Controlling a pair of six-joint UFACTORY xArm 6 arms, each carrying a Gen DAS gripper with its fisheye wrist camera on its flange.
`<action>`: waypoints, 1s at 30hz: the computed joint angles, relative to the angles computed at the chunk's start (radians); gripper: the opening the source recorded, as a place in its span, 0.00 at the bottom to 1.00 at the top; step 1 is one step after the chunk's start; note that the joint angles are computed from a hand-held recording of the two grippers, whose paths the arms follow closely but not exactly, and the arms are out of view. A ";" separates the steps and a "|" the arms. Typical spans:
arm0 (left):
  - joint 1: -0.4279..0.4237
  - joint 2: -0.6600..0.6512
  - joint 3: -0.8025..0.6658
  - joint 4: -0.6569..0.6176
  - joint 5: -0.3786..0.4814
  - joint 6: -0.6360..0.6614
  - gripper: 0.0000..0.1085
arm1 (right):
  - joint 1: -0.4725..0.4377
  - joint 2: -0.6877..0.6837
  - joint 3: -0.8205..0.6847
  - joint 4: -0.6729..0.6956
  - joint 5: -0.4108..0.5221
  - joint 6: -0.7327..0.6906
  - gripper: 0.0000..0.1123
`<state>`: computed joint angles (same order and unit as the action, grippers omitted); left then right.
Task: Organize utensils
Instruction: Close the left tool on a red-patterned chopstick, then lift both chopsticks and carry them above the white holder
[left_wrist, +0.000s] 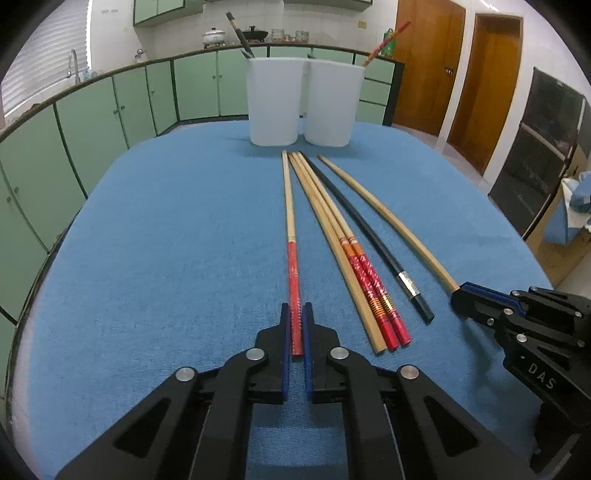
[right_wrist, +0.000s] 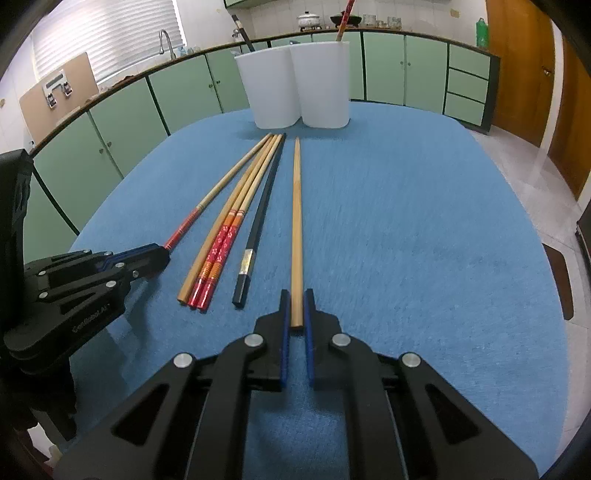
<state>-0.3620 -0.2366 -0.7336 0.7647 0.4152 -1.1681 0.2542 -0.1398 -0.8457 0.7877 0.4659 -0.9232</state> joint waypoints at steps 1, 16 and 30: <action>-0.001 -0.011 0.004 0.012 0.002 -0.010 0.05 | 0.001 -0.005 0.002 0.002 -0.005 -0.004 0.05; -0.007 -0.211 -0.061 0.221 0.084 -0.100 0.05 | -0.049 -0.099 -0.134 0.115 0.073 -0.122 0.05; 0.083 -0.116 -0.249 0.118 -0.065 0.106 0.05 | -0.094 0.051 -0.504 0.113 0.259 -0.091 0.05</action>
<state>-0.2788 -0.3527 -0.9825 0.8832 0.3504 -1.0624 0.1605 -0.0893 -1.3495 0.9008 0.7250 -1.0139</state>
